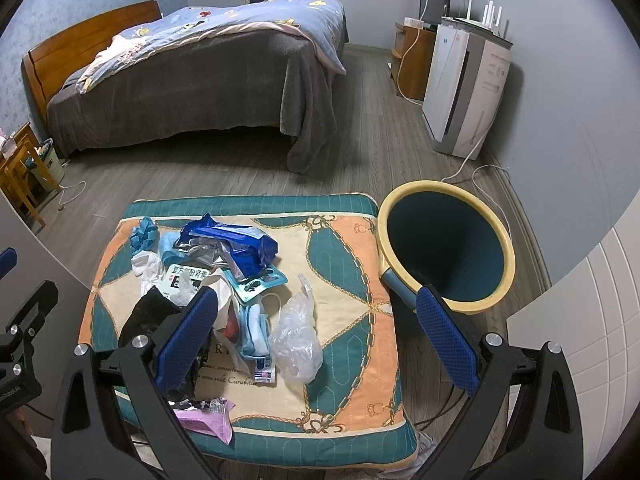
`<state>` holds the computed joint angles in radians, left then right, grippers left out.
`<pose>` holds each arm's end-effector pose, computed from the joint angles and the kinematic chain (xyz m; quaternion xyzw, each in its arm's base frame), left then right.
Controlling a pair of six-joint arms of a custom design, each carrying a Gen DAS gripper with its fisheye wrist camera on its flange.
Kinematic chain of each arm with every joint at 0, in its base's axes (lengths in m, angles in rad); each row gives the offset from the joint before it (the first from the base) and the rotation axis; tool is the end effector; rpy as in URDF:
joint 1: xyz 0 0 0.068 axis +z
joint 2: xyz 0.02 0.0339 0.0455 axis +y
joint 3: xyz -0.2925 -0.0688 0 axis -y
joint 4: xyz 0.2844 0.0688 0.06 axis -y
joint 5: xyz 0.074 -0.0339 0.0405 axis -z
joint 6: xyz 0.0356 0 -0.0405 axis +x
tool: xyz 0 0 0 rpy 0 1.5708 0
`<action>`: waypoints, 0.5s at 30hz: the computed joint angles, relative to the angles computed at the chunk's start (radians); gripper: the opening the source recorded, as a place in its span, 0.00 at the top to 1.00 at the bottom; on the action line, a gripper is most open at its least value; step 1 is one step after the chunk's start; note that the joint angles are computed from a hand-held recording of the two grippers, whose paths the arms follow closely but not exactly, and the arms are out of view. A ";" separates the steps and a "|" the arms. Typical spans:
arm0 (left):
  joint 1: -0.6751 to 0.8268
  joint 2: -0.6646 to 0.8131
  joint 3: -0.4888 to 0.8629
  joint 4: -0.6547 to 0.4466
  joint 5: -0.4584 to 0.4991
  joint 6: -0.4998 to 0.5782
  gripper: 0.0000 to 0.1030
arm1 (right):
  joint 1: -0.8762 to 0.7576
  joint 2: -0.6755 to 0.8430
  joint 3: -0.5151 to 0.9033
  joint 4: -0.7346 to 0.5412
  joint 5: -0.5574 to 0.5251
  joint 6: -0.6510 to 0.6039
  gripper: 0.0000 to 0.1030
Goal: Collect trash
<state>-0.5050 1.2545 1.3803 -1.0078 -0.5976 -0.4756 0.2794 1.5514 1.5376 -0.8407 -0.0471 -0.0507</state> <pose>0.2454 -0.1128 0.4069 -0.0862 0.9009 0.0925 0.4151 0.3566 0.1041 0.3794 -0.1620 0.9222 0.0619 0.3456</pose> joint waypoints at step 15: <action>-0.001 0.001 0.003 -0.005 -0.003 -0.001 0.05 | -0.003 0.003 -0.003 -0.003 0.003 0.000 0.05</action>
<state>-0.5062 1.2560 1.3830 -1.0124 -0.6001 -0.4761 0.2763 1.5542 1.5345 -0.8436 -0.0443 -0.0508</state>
